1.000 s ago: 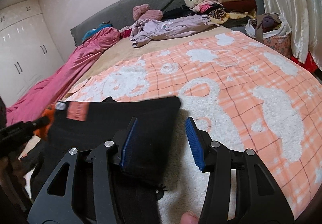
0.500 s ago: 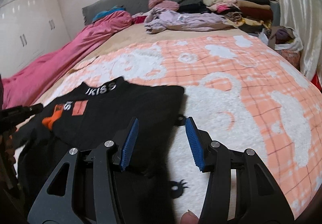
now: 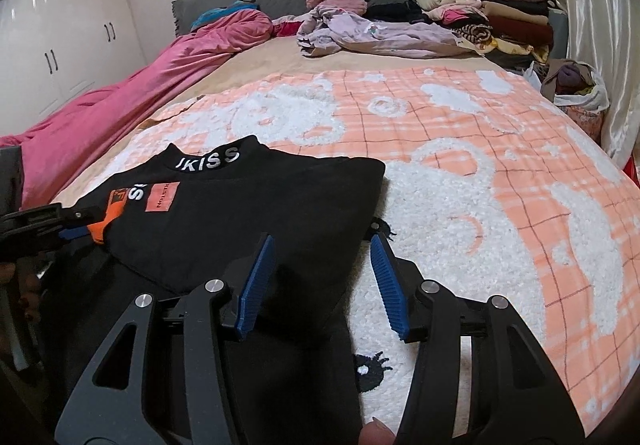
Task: Fold small clothes
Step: 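Lay the cuff flat on the shirt body and open the left gripper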
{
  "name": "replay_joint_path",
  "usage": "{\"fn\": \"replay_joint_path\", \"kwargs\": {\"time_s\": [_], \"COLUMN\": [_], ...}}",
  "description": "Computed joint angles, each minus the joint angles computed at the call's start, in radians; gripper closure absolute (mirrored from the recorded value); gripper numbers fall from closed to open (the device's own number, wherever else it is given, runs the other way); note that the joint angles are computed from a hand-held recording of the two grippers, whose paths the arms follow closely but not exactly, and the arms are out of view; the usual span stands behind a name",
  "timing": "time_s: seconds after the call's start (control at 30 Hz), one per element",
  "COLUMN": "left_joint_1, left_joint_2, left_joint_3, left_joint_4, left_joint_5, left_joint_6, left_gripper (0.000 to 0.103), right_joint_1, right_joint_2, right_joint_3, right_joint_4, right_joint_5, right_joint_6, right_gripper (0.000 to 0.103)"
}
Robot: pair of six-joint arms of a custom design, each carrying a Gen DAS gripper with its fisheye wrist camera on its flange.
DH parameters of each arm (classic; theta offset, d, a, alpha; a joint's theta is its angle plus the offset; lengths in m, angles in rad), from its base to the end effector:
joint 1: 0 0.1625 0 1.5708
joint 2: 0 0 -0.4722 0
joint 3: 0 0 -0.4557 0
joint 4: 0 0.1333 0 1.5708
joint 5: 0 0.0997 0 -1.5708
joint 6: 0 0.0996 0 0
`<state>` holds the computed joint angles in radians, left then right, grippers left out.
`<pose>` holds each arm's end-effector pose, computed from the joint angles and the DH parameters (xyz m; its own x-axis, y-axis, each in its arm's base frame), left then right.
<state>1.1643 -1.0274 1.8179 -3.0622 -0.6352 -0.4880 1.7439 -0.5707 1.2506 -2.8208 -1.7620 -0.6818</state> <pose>-0.0724 -0.7081 0.2619 -0.8044 -0.5431 -0.2410 -0.0849 0.5065 -0.8581 0.2657 -0.8555 0.1026 -0.6732 -0.5754 0.4643 -0.7332 0.6010 -0.3182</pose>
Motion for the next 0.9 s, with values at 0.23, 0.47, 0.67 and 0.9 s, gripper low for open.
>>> {"fn": "replay_joint_path", "kwargs": {"time_s": [0.23, 0.47, 0.67, 0.9], "left_joint_1": [-0.030, -0.058, -0.026, -0.045], "left_joint_2": [-0.002, -0.030, -0.042, -0.055], "left_joint_3": [0.014, 0.064, 0.068, 0.098], "left_joint_4": [-0.139, -0.204, -0.077, -0.073], "left_joint_5": [0.025, 0.121, 0.110, 0.170], "left_joint_6": [0.120, 0.190, 0.114, 0.136], "left_gripper": [0.095, 0.095, 0.095, 0.093], "right_joint_1": [-0.007, -0.006, 0.006, 0.020], "right_joint_2": [0.000, 0.004, 0.014, 0.022], "right_joint_3": [-0.012, -0.012, 0.004, 0.022], "right_joint_4": [0.001, 0.002, -0.006, 0.002], "right_joint_5": [0.003, -0.002, -0.015, -0.007], "right_joint_6": [0.034, 0.019, -0.039, -0.096], "right_gripper": [0.060, 0.060, 0.060, 0.060]}}
